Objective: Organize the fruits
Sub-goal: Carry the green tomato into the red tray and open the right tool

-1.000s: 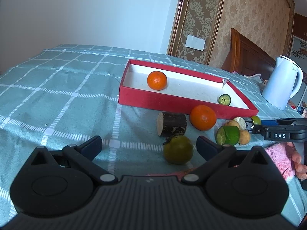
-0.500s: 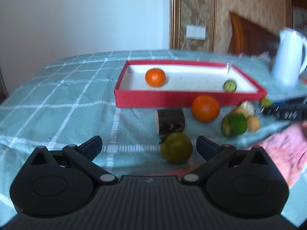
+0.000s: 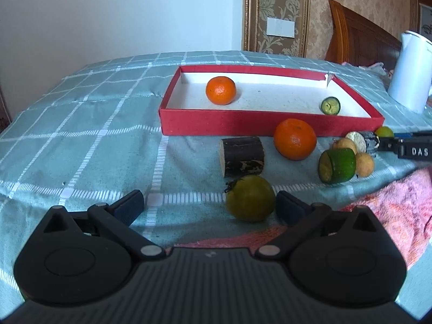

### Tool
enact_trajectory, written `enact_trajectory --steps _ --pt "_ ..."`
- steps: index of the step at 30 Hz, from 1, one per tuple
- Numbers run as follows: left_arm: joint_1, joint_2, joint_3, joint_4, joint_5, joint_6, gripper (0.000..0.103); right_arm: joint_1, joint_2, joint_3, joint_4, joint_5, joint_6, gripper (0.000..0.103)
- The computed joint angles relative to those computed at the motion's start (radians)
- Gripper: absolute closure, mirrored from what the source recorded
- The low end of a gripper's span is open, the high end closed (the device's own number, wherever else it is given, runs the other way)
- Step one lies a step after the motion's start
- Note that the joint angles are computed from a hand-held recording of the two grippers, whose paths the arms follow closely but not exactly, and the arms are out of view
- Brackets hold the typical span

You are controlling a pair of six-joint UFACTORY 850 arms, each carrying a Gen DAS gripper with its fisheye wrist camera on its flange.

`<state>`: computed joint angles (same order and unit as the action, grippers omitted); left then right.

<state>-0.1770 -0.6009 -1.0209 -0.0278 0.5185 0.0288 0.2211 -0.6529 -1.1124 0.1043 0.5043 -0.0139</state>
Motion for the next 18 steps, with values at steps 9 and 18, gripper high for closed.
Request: enact_trajectory --steps 9,18 --pt "0.000 0.000 0.001 0.002 0.000 -0.002 0.000 0.001 0.006 0.011 0.021 0.007 -0.001 0.069" --pt "0.000 0.000 0.000 0.007 0.000 -0.007 0.000 0.018 0.028 0.036 0.088 0.037 -0.058 0.069"
